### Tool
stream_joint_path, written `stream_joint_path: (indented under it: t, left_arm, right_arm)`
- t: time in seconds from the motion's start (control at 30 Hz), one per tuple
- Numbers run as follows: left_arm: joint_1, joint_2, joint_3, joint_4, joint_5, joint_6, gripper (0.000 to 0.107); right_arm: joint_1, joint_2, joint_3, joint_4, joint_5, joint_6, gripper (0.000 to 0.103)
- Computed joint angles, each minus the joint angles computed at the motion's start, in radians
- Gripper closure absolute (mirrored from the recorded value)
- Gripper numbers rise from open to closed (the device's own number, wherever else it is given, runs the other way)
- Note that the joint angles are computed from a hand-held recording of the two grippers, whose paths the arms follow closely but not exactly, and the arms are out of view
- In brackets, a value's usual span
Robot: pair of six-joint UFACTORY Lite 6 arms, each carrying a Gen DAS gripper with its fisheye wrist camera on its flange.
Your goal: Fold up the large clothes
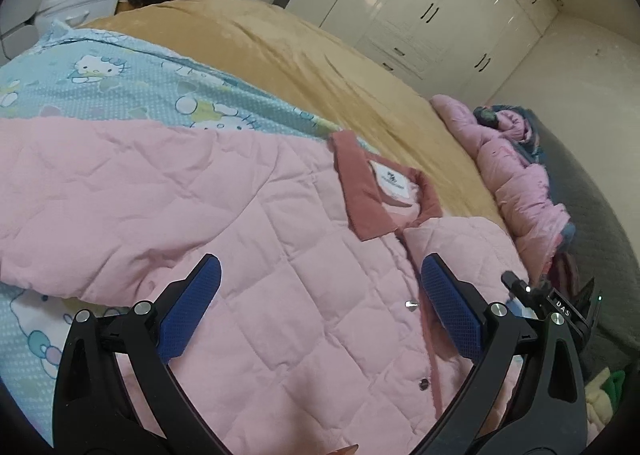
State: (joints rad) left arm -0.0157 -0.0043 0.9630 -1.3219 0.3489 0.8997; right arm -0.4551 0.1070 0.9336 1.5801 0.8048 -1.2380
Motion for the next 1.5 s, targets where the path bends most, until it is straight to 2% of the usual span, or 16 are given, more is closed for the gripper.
stream_joint_path:
  t: [0.1, 0.2, 0.43, 0.6, 0.73, 0.77, 0.8, 0.87, 1.0, 1.17, 1.2, 1.23, 1.27, 1.33, 1.4, 1.5]
  left_arm:
    - [0.075, -0.016, -0.009, -0.094, 0.096, 0.079, 0.013]
    - [0.144, -0.02, -0.024, -0.183, 0.18, 0.148, 0.013]
    - [0.235, 0.061, -0.027, -0.297, 0.382, 0.206, 0.013]
    - [0.229, 0.136, -0.006, -0.343, 0.462, 0.237, 0.013]
    - [0.192, 0.197, 0.018, -0.354, 0.504, 0.237, 0.013]
    - [0.181, 0.211, 0.022, -0.356, 0.511, 0.236, 0.013]
    - [0.175, 0.22, 0.023, -0.36, 0.514, 0.24, 0.013]
    - [0.146, 0.234, 0.033, -0.343, 0.485, 0.23, 0.013]
    - [0.104, 0.264, 0.047, -0.326, 0.434, 0.237, 0.013]
    - [0.044, 0.269, 0.043, -0.31, 0.292, 0.233, 0.014]
    - [0.036, 0.268, 0.044, -0.301, 0.272, 0.233, 0.022]
    - [0.008, 0.258, 0.045, -0.282, 0.212, 0.22, 0.04]
    - [-0.002, 0.252, 0.042, -0.267, 0.18, 0.214, 0.048]
    - [-0.042, 0.251, 0.055, -0.215, 0.079, 0.198, 0.084]
    - [-0.066, 0.237, 0.046, -0.225, 0.034, 0.245, 0.097]
    - [-0.124, 0.159, 0.016, -0.262, -0.057, 0.34, 0.102]
  right_arm:
    - [0.099, -0.122, -0.03, 0.01, -0.044, -0.094, 0.077]
    - [0.278, -0.215, -0.057, 0.01, -0.154, -0.201, 0.079]
    - [0.522, -0.143, -0.045, -0.032, -0.298, -0.196, 0.08]
    - [0.632, -0.132, -0.072, -0.223, -0.402, -0.097, 0.077]
    - [0.616, -0.11, -0.111, -0.259, -0.352, -0.068, 0.07]
    - [0.61, -0.118, -0.12, -0.262, -0.346, -0.071, 0.066]
    - [0.606, -0.125, -0.127, -0.269, -0.331, -0.07, 0.055]
    - [0.569, -0.137, -0.13, -0.284, -0.235, -0.049, 0.044]
    - [0.497, -0.199, -0.173, -0.31, -0.118, -0.012, 0.043]
    - [0.304, -0.309, -0.244, -0.374, 0.019, 0.024, 0.043]
    - [0.267, -0.319, -0.245, -0.39, 0.035, 0.026, 0.043]
    - [0.224, -0.339, -0.252, -0.41, 0.053, 0.028, 0.043]
    - [0.179, -0.355, -0.257, -0.428, 0.074, 0.027, 0.043]
    - [0.055, -0.379, -0.258, -0.468, 0.138, 0.012, 0.043]
    - [-0.054, -0.391, -0.251, -0.509, 0.172, -0.006, 0.043]
    - [-0.186, -0.387, -0.221, -0.557, 0.198, -0.038, 0.043]
